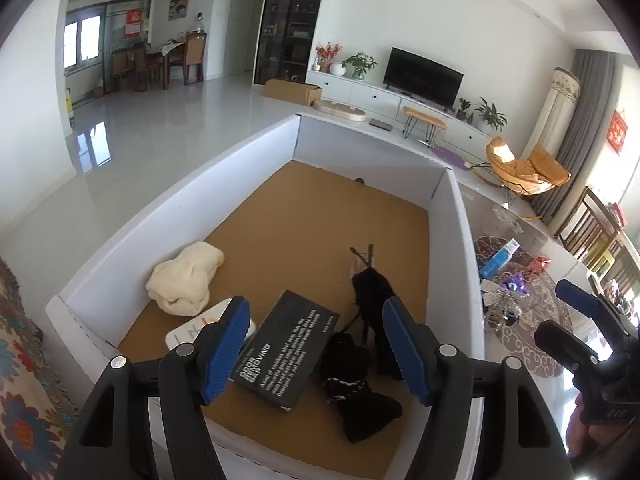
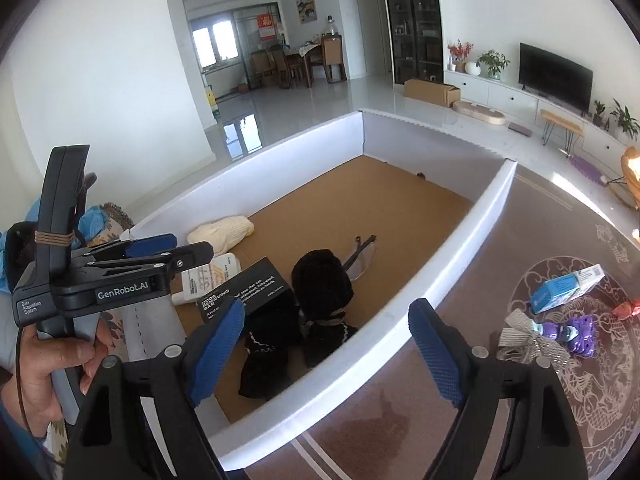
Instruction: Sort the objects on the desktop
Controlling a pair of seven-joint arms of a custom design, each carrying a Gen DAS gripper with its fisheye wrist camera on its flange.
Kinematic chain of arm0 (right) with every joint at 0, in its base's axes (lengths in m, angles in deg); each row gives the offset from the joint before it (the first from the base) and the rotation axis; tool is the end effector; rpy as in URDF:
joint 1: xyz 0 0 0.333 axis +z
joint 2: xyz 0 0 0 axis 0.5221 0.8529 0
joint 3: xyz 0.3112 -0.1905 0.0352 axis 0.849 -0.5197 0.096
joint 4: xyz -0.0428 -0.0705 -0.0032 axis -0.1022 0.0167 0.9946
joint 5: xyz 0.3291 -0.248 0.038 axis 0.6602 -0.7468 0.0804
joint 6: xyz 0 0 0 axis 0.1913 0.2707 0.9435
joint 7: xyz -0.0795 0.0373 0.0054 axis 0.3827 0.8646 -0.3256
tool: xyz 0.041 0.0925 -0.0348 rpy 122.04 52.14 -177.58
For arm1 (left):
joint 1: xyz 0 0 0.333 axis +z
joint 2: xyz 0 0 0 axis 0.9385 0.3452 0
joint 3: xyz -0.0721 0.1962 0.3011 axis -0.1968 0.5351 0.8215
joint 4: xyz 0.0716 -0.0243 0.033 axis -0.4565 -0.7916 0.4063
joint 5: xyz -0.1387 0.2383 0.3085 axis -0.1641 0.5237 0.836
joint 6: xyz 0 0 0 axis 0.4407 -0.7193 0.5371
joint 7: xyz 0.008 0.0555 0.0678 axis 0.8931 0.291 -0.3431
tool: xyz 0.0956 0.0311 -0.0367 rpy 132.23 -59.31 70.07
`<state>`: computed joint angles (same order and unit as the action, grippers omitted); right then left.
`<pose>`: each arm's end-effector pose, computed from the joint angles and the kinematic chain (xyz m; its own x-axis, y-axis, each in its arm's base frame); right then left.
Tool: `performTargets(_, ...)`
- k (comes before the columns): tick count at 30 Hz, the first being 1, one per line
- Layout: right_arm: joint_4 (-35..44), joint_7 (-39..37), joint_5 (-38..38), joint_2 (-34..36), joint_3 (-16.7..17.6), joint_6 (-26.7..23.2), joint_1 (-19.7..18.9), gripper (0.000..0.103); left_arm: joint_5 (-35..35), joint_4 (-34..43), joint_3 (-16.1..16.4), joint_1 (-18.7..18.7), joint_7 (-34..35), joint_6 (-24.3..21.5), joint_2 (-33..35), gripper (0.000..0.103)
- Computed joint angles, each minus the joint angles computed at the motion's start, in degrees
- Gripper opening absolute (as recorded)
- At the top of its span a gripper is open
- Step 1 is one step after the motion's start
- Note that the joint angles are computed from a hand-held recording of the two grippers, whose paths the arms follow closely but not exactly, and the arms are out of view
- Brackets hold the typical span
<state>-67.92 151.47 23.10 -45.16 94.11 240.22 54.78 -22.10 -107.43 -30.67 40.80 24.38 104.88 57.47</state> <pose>0.7218 0.3809 0.4068 0.4556 -0.8854 -0.0925 -0.5944 -0.2252 -0.7720 0.6625 -0.2367 0.4109 0.0091 -0.9837 0.1799 -0.6852 -0.1371 -0.7153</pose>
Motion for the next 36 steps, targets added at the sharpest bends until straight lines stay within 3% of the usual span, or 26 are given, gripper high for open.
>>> performTargets(1, -4.8, 0.7, 1.7, -2.1, -5.0, 4.9, 2.9, 0.101, 3.0, 0.2, -1.5, 0.3, -1.6, 1.5, -0.3, 0.081)
performTargets(2, -8.8, 5.0, -0.6, -3.7, -10.0, 8.6, 5.4, 0.103, 9.4, 1.2, -5.0, 2.7, -5.7, 2.6, -0.4, 0.086)
performTargets(4, -15.2, 9.3, -0.7, -5.5, -20.0, 11.2, 10.9, 0.103, 13.8, 3.0, -14.2, 8.3, -4.8, 4.8, 0.6, 0.097)
performTargets(6, -18.9, 21.4, -8.9, -5.7, -30.0, 8.2, 15.7, 0.103, 2.1, 3.6, -24.2, 12.6, 11.4, 5.7, 3.2, 0.102)
performTargets(8, -23.1, 21.9, -4.2, -5.2, -40.0, 4.9, 22.6, 0.103, -7.6, 6.3, -33.8, 16.1, 25.9, 3.0, 7.5, 0.102)
performTargets(9, -25.2, 19.6, 0.5, -4.6, -43.8, 4.5, 25.4, 0.103, -6.5, 8.4, -36.3, 16.7, 27.2, 0.5, 9.6, 0.102)
performTargets(10, -28.0, 20.4, 1.1, -4.9, -46.8, 5.1, 27.3, 0.103, -2.0, 11.0, -36.9, 16.1, 24.5, -2.1, 11.9, 0.102)
performTargets(12, -31.6, 23.4, 0.5, -5.5, -50.4, 4.8, 29.3, 0.103, -2.6, 15.0, -33.7, 10.9, 25.0, -7.0, 14.9, 0.101)
performTargets(14, -34.3, 25.2, -0.3, -6.9, -51.4, 3.9, 29.6, 0.103, -3.3, 17.8, -31.3, 7.5, 25.3, -11.0, 17.2, 0.101)
performTargets(16, -35.3, 26.3, -1.3, -7.7, -50.1, 3.5, 28.0, 0.103, -4.4, 21.5, -29.3, 5.2, 26.3, -14.9, 19.5, 0.101)
performTargets(20, -35.1, 27.6, -4.4, -8.2, -48.7, 1.8, 26.5, 0.103, -7.5, 29.2, -27.3, 3.1, 30.7, -22.1, 23.9, 0.101)
performTargets(24, -34.5, 29.2, -7.3, -8.5, -47.2, 1.4, 24.9, 0.103, -9.5, 35.3, -24.4, 1.4, 33.9, -22.3, 27.6, 0.103)
performTargets(26, -34.5, 28.6, -7.1, -10.2, -41.4, 1.9, 19.3, 0.103, -10.7, 39.1, -22.0, -0.1, 33.0, -21.4, 30.1, 0.103)
performTargets(28, -34.8, 27.6, -6.2, -11.5, -35.7, 2.8, 13.6, 0.103, -12.0, 44.4, -18.4, -2.6, 29.8, -23.6, 32.9, 0.103)
performTargets(30, -34.5, 29.8, -8.5, -11.1, -37.1, 2.2, 14.7, 0.103, -12.4, 49.1, -15.6, -4.5, 25.6, -26.5, 35.2, 0.103)
performTargets(36, -34.4, 33.0, -12.5, -11.7, -35.4, 2.1, 12.8, 0.103, -11.9, 50.3, -16.1, -4.2, 25.3, -27.3, 35.8, 0.103)
